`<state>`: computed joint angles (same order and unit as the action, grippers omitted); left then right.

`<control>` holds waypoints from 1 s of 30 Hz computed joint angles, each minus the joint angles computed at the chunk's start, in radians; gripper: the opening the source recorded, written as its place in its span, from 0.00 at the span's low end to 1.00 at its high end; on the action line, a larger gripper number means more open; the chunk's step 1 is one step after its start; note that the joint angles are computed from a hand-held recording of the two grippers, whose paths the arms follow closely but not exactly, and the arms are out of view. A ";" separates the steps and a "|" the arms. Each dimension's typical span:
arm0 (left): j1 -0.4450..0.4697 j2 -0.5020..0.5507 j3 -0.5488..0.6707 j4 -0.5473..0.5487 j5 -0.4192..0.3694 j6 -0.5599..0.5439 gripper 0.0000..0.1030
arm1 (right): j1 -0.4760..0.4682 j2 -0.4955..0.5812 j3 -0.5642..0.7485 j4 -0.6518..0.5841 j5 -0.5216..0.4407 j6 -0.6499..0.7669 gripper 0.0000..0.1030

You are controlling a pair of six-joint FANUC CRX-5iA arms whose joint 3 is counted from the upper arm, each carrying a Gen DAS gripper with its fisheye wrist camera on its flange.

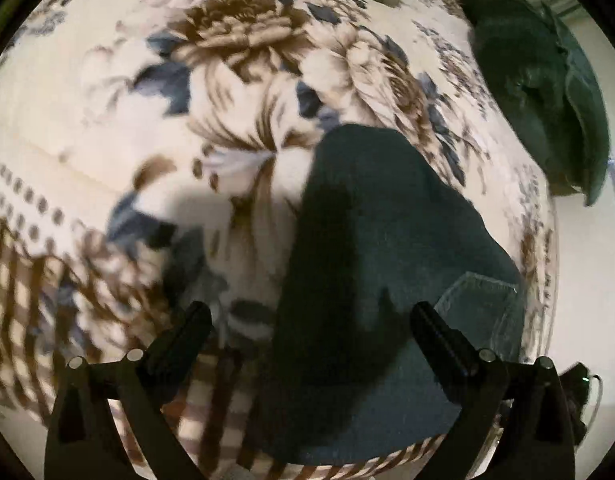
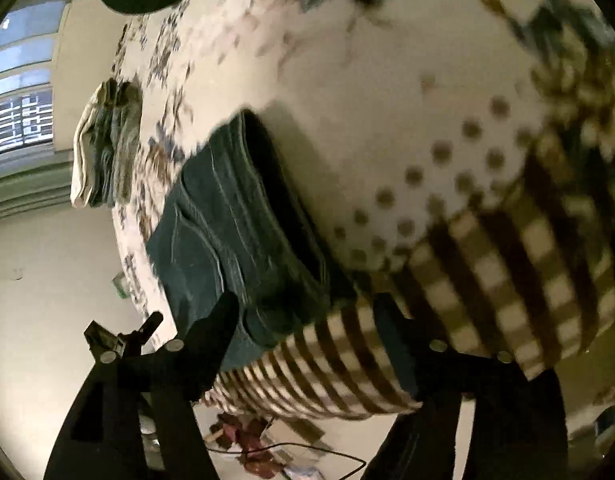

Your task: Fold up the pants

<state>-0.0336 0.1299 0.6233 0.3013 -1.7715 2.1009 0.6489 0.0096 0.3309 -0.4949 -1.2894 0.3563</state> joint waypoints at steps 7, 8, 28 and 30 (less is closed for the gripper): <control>0.012 -0.090 -0.238 0.107 0.152 0.029 0.99 | 0.016 -0.036 -0.193 -0.091 0.310 -0.051 0.80; 0.015 -0.098 -0.255 0.116 0.170 0.023 0.99 | 0.028 -0.043 -0.214 -0.079 0.356 -0.085 0.83; -0.032 -0.081 -0.182 0.052 0.207 -0.021 0.31 | 0.205 -0.071 -0.190 0.303 0.321 -0.291 0.44; -0.020 -0.101 -0.198 0.078 0.223 -0.023 0.20 | 0.212 -0.067 -0.156 0.311 0.287 -0.275 0.42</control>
<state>-0.0533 0.0291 0.4254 0.3791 -1.5486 2.0774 0.8613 -0.0573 0.1747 -0.1840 -1.0028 0.0817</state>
